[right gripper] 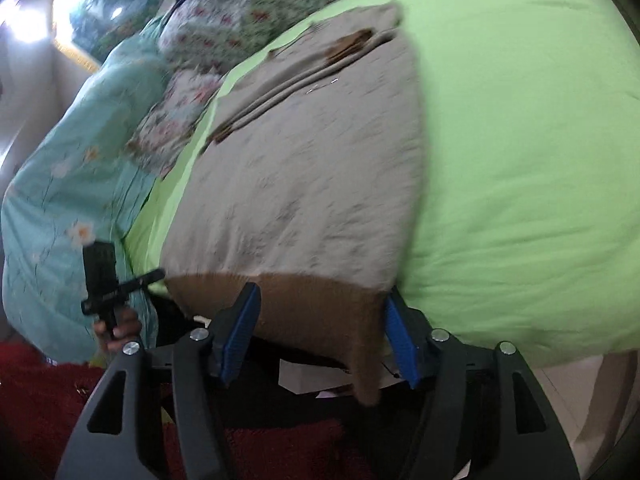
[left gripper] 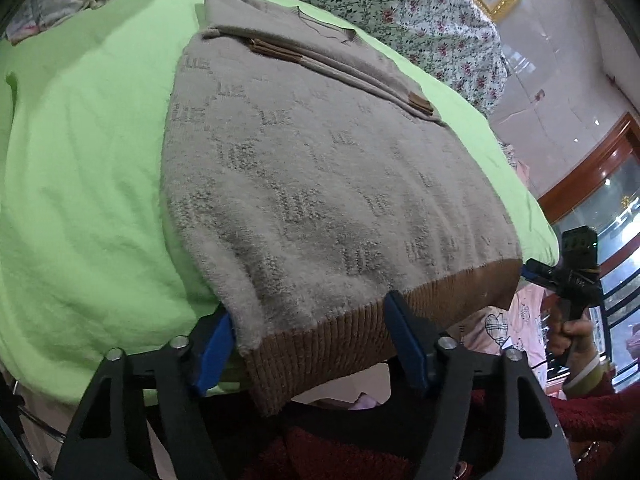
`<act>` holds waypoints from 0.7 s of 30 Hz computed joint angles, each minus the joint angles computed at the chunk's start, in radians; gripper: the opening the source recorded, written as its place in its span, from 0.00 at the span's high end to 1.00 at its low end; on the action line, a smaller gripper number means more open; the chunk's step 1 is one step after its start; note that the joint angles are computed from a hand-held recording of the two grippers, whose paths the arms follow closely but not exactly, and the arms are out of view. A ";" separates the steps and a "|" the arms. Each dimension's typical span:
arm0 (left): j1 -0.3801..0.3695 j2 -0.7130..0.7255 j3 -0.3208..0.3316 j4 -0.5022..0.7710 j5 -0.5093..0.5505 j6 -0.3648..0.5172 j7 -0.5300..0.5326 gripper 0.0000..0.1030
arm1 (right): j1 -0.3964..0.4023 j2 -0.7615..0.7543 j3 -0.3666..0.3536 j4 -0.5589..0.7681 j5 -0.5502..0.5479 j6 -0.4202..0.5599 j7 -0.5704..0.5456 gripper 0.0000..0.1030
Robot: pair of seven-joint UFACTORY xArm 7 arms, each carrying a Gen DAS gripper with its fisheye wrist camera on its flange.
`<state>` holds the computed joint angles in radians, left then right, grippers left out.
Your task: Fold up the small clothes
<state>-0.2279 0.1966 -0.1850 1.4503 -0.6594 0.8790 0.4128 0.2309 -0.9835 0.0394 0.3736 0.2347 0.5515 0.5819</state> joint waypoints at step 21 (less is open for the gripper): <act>0.047 -0.035 0.026 0.067 -0.207 -0.033 0.122 0.94 | 0.067 -0.016 -0.073 0.010 0.049 -0.272 -0.062 0.90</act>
<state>-0.1812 0.1611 -0.1586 1.5170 -0.8661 0.8458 0.5352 0.2983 -0.9999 -0.0331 0.3835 0.2835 0.2791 0.5197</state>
